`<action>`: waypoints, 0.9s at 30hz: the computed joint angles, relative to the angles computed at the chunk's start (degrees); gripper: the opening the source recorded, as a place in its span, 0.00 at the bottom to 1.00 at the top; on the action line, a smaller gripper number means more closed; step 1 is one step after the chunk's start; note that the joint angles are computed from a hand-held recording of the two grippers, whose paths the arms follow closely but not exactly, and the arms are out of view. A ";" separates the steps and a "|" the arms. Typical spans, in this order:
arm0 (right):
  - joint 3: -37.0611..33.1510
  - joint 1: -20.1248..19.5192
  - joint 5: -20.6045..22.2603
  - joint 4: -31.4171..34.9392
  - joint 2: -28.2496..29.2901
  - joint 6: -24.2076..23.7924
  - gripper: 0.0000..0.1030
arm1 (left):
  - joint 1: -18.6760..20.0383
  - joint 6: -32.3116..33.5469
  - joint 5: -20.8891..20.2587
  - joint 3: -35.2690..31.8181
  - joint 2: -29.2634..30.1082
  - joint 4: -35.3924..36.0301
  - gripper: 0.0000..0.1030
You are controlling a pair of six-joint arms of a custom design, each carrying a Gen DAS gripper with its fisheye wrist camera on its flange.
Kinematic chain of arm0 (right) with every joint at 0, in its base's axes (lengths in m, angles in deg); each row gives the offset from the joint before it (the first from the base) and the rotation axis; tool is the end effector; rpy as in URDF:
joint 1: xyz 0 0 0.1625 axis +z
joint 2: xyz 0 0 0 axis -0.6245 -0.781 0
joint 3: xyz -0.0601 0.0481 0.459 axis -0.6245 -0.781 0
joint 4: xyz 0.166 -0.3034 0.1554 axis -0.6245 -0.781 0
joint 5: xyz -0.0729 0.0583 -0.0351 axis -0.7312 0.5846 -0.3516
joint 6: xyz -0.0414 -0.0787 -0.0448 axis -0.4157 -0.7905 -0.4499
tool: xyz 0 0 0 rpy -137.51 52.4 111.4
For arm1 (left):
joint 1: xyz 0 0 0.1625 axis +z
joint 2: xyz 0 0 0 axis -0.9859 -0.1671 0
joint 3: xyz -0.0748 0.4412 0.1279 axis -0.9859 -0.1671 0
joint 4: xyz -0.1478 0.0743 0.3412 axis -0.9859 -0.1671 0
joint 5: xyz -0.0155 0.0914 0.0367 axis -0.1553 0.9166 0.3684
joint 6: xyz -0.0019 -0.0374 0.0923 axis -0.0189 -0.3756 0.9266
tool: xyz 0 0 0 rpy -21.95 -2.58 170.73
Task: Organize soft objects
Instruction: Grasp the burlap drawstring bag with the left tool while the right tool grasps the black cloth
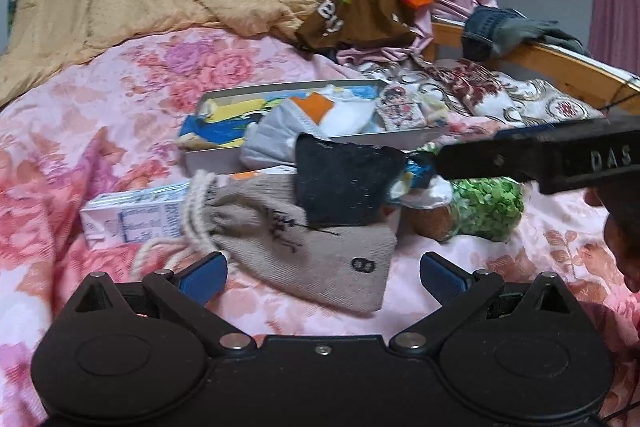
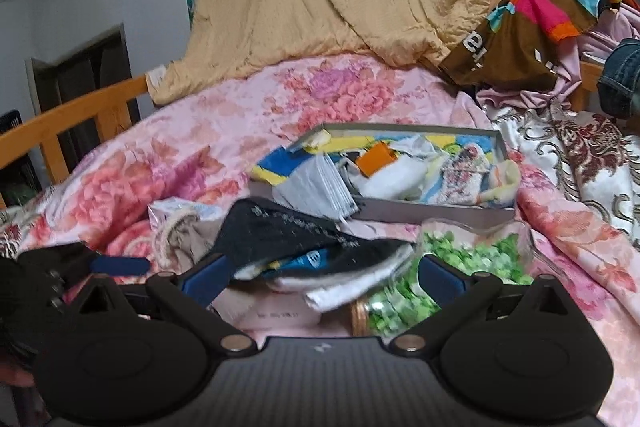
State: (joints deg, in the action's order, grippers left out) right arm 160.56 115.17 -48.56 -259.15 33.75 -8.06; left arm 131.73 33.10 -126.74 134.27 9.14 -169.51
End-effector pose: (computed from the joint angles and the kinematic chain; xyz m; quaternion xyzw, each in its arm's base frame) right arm -0.0190 -0.7452 0.2719 0.3927 -0.8337 0.3629 0.1377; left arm -0.2764 -0.6787 -0.0852 0.2249 0.8197 -0.4389 0.2912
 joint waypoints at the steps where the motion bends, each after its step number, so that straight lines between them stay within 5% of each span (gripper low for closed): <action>1: -0.30 0.01 0.44 0.12 0.26 0.06 1.00 | 0.10 0.41 -0.15 -0.65 0.39 0.33 0.99; 7: -2.35 0.32 2.48 0.49 2.28 -0.14 0.97 | 1.21 0.54 -2.42 -3.40 1.71 1.20 0.99; 18: -8.58 1.96 -0.83 3.82 7.05 -2.98 0.78 | 3.16 -4.87 -4.80 -2.43 1.22 -0.06 0.97; 27: -8.27 1.70 -0.65 6.43 6.45 -2.84 0.63 | 3.16 -4.19 -5.23 -1.97 1.63 -2.69 0.83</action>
